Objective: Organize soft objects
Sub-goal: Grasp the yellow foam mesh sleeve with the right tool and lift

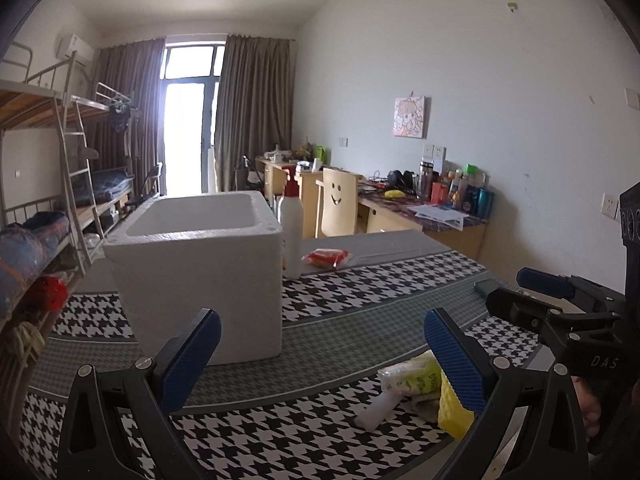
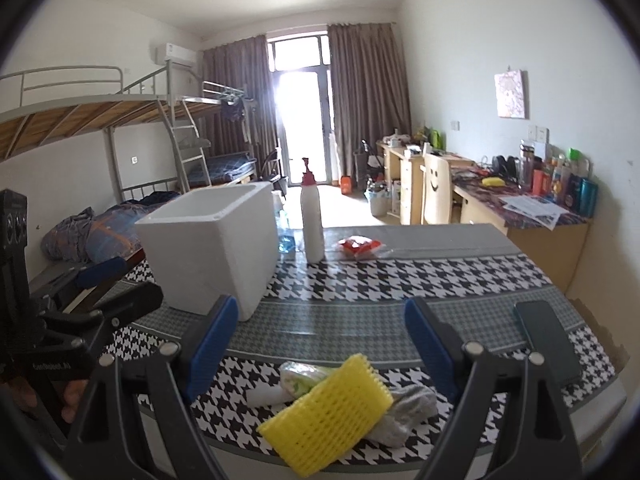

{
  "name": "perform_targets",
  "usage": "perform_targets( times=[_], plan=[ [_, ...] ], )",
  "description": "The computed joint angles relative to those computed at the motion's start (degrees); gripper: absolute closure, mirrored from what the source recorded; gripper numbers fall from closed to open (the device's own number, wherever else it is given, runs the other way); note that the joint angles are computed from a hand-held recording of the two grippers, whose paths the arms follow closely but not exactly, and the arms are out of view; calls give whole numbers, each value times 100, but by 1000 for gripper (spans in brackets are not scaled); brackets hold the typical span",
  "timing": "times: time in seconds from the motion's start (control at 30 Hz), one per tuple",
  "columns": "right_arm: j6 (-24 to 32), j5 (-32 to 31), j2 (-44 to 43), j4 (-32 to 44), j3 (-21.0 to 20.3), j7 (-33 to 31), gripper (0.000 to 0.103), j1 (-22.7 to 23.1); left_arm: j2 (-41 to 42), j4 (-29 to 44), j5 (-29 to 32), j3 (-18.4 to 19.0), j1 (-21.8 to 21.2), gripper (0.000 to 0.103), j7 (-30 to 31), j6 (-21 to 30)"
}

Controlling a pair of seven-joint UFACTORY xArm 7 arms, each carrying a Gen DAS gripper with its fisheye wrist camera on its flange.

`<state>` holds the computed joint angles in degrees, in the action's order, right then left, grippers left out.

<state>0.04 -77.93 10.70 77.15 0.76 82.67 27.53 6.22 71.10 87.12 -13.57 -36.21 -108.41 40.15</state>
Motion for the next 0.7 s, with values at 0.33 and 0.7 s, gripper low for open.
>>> perform_targets(
  times=[0.33, 0.7],
  plan=[
    [73, 486, -90, -481, -18, -375, 15, -13, 187, 58, -102, 71, 46, 1, 114, -419],
    [-153, 1405, -56, -916, -51, -1173, 15, 63, 406, 167, -325, 224, -32, 1, 228, -653]
  ],
)
